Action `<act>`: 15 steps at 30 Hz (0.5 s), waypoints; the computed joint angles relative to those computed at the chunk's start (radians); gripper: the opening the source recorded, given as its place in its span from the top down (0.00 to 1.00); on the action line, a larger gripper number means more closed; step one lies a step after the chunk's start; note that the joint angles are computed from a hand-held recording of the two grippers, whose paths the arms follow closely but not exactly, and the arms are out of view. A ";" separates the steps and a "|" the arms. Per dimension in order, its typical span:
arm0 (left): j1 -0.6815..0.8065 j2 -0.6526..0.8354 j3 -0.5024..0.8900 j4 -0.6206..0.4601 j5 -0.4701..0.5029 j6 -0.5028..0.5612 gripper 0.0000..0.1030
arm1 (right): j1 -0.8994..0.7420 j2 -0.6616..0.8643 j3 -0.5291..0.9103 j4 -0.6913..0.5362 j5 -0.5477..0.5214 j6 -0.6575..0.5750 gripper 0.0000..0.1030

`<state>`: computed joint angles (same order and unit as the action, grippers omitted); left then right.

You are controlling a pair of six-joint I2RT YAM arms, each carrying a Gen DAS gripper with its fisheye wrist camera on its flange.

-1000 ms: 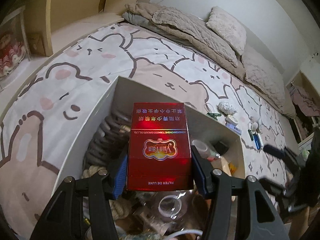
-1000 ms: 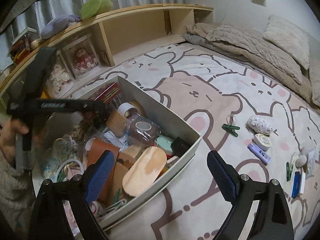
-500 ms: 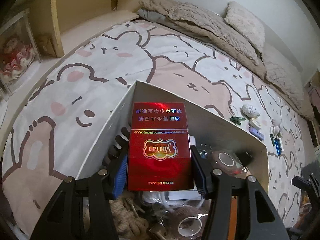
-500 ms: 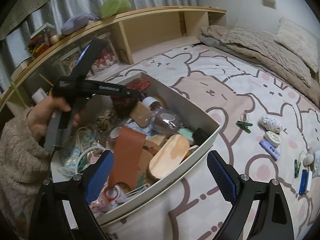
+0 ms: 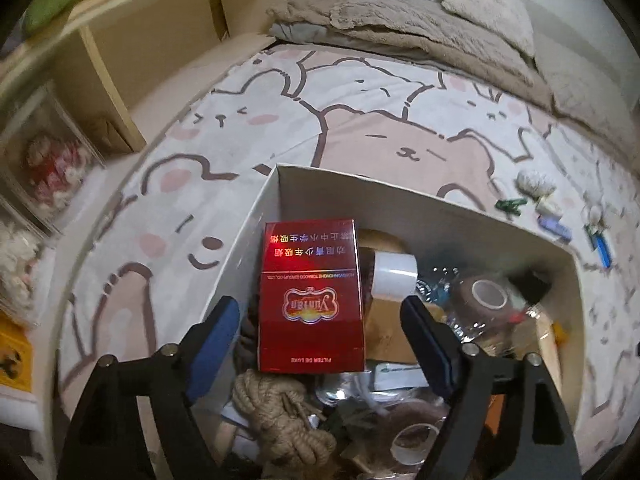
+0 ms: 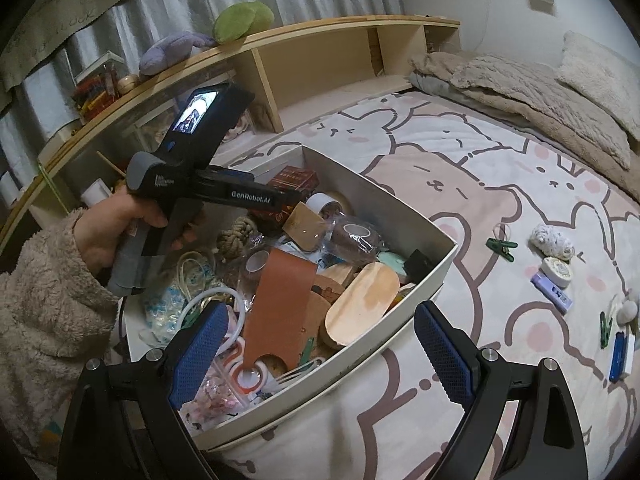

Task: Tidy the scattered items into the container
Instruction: 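Lower the red box into the white box and open the left tool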

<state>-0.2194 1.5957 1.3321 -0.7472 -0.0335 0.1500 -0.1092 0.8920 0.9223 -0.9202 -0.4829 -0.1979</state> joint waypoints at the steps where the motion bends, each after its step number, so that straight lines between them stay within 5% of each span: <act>1: -0.004 -0.004 -0.003 0.000 -0.007 0.004 0.17 | -0.007 -0.003 -0.002 -0.003 -0.004 -0.003 0.09; 6: -0.013 -0.029 -0.018 -0.012 -0.019 0.029 0.17 | -0.048 -0.017 -0.008 -0.026 -0.024 -0.026 0.09; 15: -0.116 -0.083 -0.142 0.115 -0.284 0.166 0.10 | -0.121 -0.022 -0.010 -0.056 -0.090 -0.057 0.09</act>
<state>-0.3356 1.5124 1.1905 -0.6324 -0.3171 0.3162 -0.2302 0.8698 0.9120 -0.9765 -0.5728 -0.2550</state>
